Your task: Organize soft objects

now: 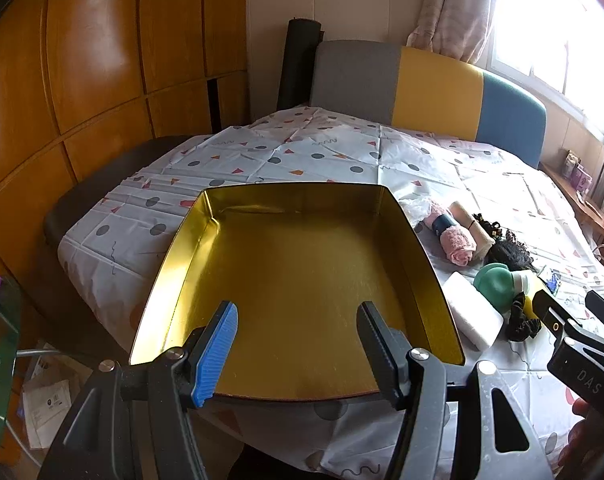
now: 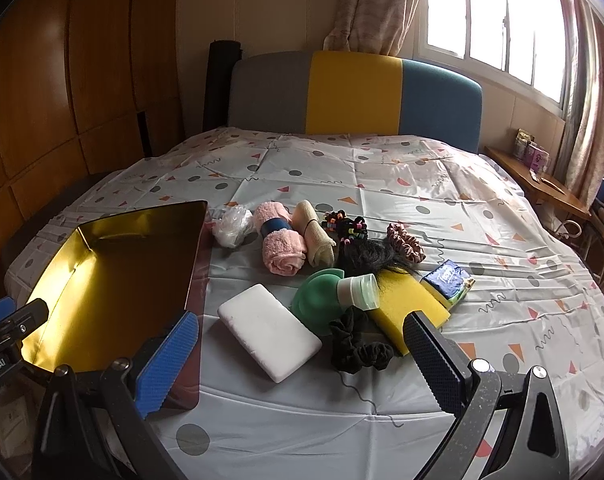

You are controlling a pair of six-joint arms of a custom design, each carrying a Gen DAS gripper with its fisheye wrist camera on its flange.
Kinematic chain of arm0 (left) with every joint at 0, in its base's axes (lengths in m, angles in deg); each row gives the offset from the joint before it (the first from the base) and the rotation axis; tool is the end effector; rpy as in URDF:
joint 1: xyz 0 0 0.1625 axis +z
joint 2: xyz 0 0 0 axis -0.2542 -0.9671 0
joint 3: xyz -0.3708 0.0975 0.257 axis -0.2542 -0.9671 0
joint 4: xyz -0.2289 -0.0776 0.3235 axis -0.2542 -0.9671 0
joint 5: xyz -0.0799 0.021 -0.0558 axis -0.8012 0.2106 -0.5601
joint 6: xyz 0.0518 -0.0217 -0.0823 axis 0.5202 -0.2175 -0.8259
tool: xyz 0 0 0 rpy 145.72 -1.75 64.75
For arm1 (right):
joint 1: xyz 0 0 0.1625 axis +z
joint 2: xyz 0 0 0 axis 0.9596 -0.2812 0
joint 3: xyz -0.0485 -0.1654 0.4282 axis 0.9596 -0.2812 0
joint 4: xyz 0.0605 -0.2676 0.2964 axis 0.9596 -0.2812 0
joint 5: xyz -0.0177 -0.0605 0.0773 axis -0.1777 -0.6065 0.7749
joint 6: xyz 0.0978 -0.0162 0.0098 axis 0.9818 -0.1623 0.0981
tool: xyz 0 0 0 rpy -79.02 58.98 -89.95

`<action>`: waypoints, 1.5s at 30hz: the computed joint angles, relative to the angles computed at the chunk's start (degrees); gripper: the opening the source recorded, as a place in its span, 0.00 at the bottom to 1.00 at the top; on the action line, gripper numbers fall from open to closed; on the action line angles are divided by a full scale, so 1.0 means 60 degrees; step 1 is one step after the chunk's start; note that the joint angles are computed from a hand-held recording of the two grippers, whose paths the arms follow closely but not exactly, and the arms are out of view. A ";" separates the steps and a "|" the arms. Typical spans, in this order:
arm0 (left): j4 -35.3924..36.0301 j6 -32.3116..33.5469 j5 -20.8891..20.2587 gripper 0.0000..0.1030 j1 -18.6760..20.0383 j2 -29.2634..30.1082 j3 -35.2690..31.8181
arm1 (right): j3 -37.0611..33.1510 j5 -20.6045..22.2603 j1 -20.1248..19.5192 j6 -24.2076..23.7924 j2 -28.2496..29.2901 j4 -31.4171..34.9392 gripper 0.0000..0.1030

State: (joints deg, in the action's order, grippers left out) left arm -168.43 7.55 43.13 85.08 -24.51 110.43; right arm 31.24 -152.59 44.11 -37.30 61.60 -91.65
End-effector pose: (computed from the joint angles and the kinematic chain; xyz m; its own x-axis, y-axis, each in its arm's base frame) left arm -0.0391 -0.7247 0.4074 -0.7178 -0.0955 -0.6897 0.4563 0.6837 -0.5695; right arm 0.4442 -0.7295 -0.0019 -0.6892 0.0905 0.7189 -0.5223 0.6257 -0.5794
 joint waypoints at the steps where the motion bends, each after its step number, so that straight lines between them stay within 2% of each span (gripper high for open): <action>1: -0.0051 0.0010 0.0011 0.61 -0.0007 -0.0006 0.0040 | 0.0010 0.0009 -0.0001 0.0020 -0.0008 -0.0002 1.00; 45: 0.0100 0.0052 0.0112 0.61 -0.0075 -0.0017 0.0131 | 0.0332 0.0047 -0.0053 0.0068 -0.0198 -0.0222 1.00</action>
